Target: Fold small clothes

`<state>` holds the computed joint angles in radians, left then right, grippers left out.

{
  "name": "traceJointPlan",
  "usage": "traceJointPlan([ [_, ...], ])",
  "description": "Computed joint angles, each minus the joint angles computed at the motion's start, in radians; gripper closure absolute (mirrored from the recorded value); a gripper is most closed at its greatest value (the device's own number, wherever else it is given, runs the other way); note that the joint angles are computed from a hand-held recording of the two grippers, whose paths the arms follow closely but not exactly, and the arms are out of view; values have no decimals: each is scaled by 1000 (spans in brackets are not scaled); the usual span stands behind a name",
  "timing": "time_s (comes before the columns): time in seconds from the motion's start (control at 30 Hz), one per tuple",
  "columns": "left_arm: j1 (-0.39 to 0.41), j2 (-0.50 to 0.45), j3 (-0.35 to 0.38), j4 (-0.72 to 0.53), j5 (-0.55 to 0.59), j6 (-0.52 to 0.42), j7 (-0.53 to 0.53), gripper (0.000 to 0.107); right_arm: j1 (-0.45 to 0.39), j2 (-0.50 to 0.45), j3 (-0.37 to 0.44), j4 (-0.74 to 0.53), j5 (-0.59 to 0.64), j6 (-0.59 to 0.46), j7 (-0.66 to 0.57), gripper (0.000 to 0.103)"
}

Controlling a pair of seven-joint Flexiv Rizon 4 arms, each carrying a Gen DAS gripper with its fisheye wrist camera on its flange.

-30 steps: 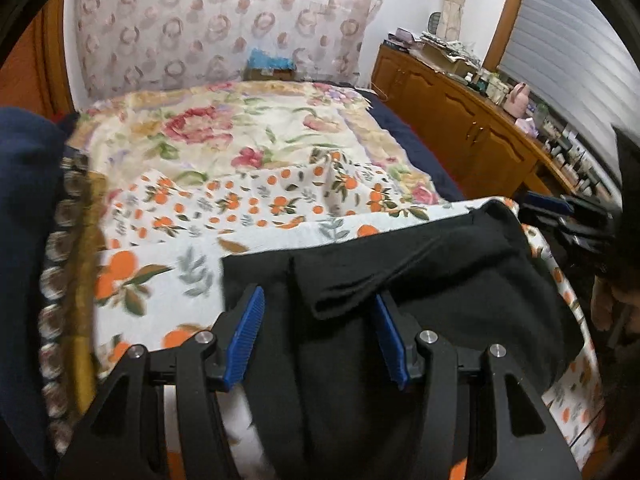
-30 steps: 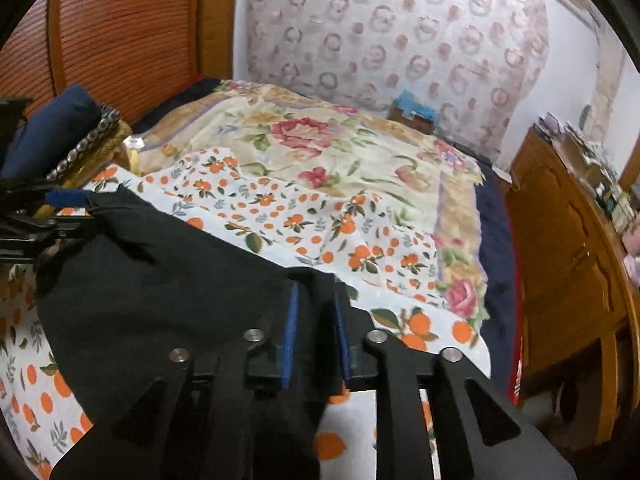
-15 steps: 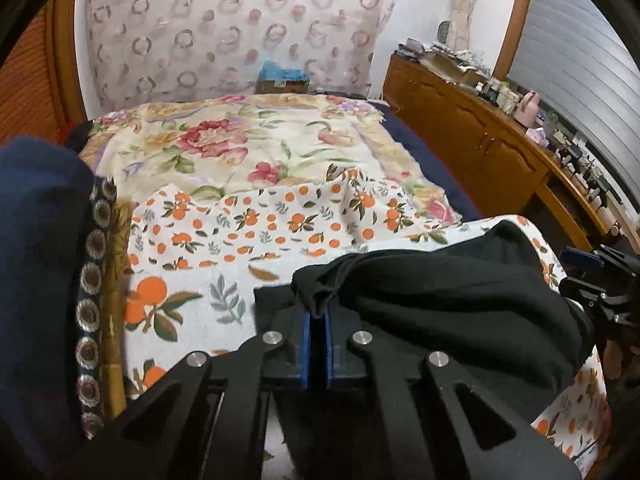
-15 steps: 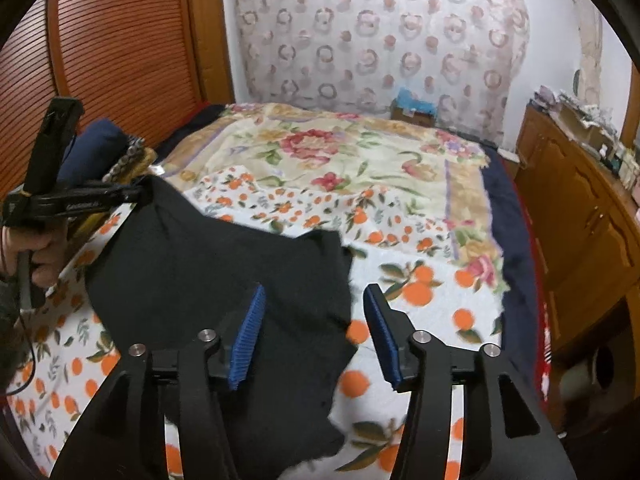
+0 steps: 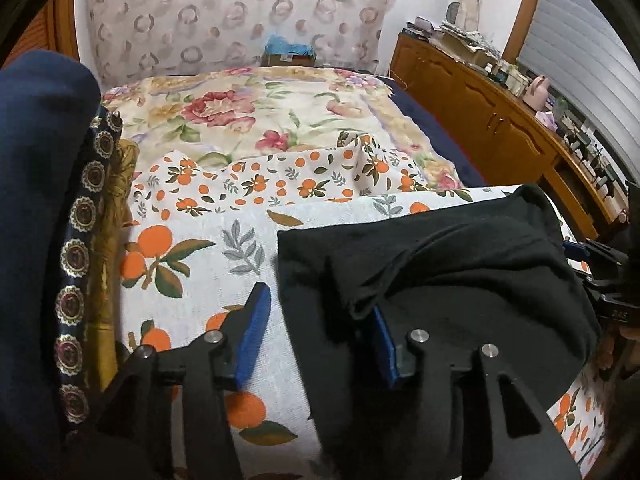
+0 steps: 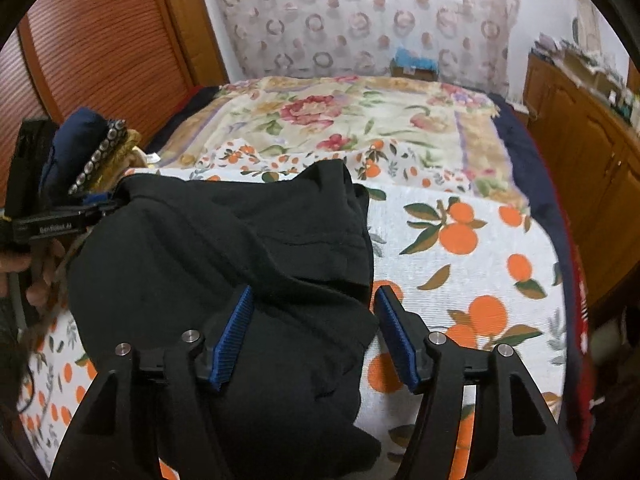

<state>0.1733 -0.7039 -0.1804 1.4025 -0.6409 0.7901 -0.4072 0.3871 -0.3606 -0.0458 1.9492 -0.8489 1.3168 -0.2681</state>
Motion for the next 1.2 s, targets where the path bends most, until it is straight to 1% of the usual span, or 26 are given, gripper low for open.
traceJointPlan([
  [0.1,0,0,-2,2,-4,2,0,59,-1,-9,1,-6,-4,19,-11,38],
  [0.13,0,-1,-3,0,-6,-3,-3,59,-5,-13,5,-7,4,34,-23,42],
  [0.2,2,0,-7,-2,-10,-19,-2,59,-12,-23,15,-14,30,63,-56,56],
  [0.23,6,-3,-10,-8,-14,-36,-1,60,-17,-28,23,-16,52,80,-79,60],
  [0.27,9,-8,-13,-19,-17,-58,0,62,-25,-34,35,-19,83,101,-107,69],
  [0.3,13,-8,-15,-25,-20,-82,3,74,-19,-35,31,-18,98,111,-120,73],
  [0.33,25,-12,-20,-42,-23,-147,1,91,-18,-36,33,-18,116,121,-143,76],
  [0.37,28,-12,-19,-50,-29,-177,-3,92,-7,-35,21,-18,123,127,-152,80],
  [0.4,29,-3,-19,-39,-40,-172,10,97,19,-28,-14,-8,107,140,-133,84],
  [0.43,36,11,-26,-21,-60,-169,35,99,47,-21,-51,-1,83,157,-110,85],
  [0.47,43,24,-30,-8,-83,-175,48,99,93,-6,-121,17,16,186,-49,86],
  [0.5,55,42,-35,10,-117,-178,64,100,120,2,-162,24,-34,201,-7,87],
  [0.53,61,54,-36,20,-140,-185,78,100,162,18,-230,34,-128,226,68,87],
  [0.57,74,74,-39,36,-174,-195,101,100,182,30,-266,35,-198,229,125,88],
  [0.63,90,114,-35,70,-233,-210,143,100,208,55,-309,21,-336,221,225,88],
  [0.7,110,160,-26,111,-304,-233,190,101,214,73,-314,-2,-436,201,283,89],
  [0.73,120,185,-19,134,-340,-245,223,101,218,83,-314,-18,-490,182,315,89],
  [0.83,136,229,13,163,-420,-285,275,101,215,97,-285,-70,-569,137,338,89],
  [0.9,146,249,36,172,-465,-309,297,101,208,97,-257,-102,-573,118,313,89],
  [1.03,172,273,76,170,-533,-345,332,101,191,71,-189,-191,-509,84,185,89],
  [1.1,188,277,92,165,-562,-354,336,101,175,43,-148,-249,-450,75,88,90],
  [1.17,204,272,106,153,-580,-351,334,101,157,-9,-88,-339,-351,51,-59,90],
  [1.2,214,267,110,145,-591,-347,331,101,142,-32,-57,-375,-324,41,-110,90],
])
